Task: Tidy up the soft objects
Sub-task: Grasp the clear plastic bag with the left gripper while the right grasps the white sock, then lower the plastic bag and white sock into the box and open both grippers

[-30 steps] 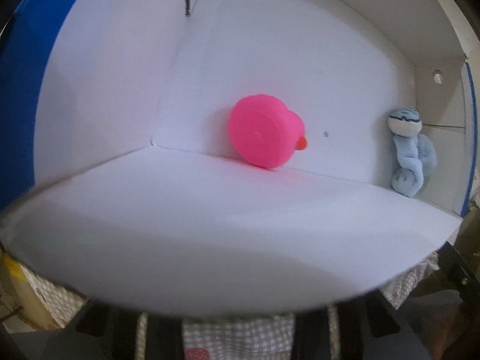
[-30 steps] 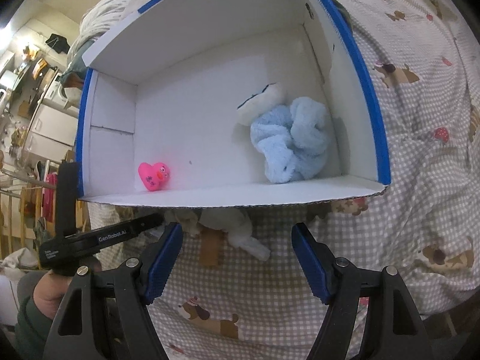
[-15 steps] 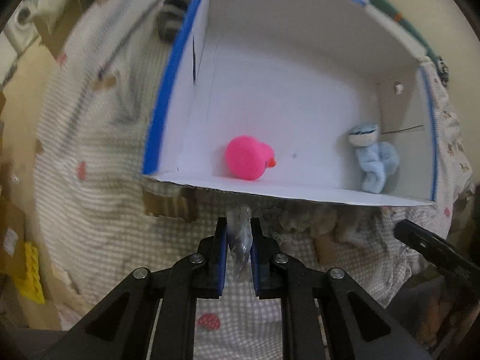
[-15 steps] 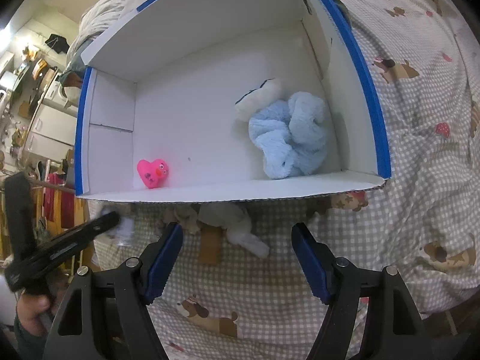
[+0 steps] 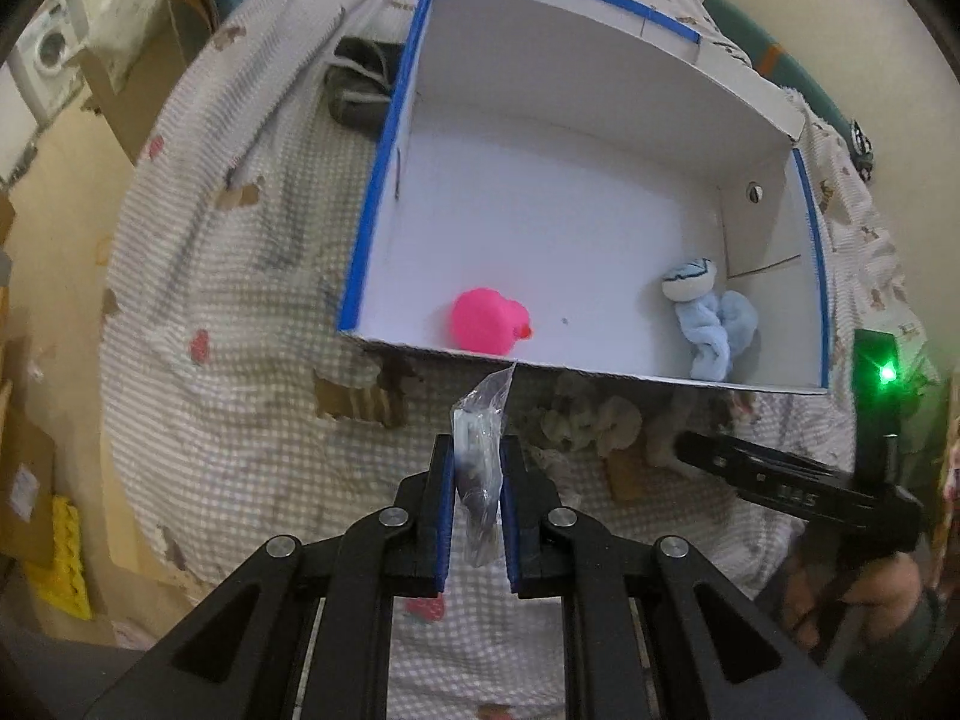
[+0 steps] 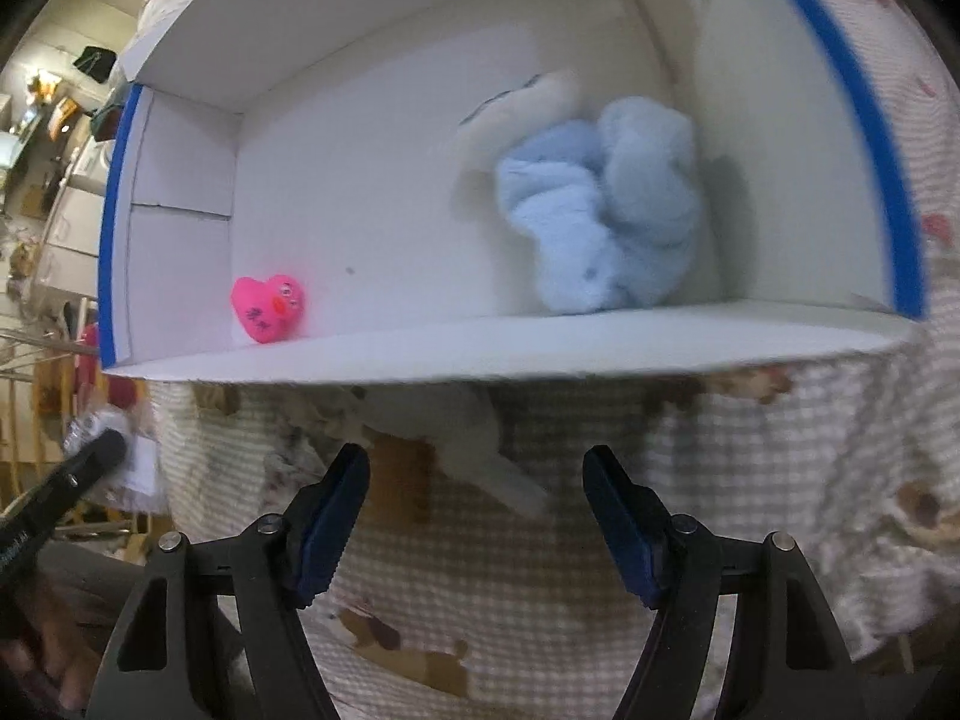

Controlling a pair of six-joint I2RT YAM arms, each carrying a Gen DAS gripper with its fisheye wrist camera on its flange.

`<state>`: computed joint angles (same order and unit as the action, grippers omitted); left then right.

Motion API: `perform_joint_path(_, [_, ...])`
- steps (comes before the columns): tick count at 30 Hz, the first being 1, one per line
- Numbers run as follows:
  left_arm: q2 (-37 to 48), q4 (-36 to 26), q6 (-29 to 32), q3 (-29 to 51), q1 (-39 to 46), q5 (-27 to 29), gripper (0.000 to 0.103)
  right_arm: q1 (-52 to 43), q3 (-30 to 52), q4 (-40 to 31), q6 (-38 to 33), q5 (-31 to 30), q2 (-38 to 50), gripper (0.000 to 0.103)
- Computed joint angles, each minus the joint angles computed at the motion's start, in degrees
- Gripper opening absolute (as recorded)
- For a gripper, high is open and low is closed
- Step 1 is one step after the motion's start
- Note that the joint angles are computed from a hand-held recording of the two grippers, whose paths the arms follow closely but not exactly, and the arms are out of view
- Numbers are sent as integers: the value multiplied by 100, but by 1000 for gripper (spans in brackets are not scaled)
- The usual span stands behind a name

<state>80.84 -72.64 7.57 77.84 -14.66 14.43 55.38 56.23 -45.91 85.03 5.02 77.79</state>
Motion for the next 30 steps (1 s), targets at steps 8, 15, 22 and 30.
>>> perform_joint_path(8, [63, -76, -44, -2, -28, 179, 12, -39, 407, -263, -294, 18, 818, 56])
perform_joint_path(15, [-58, 118, -33, -89, -208, -50, 12, 90, 642, -266, -529, 150, 1098, 27])
perform_joint_path(22, [-1, 81, 26, -152, -81, -66, 12, 579, 1304, -1177, -274, 809, 846, 26])
perform_joint_path(30, [-299, 63, 28, -198, -172, -169, 12, 1523, 1645, -1648, 634, 1599, 147, 26])
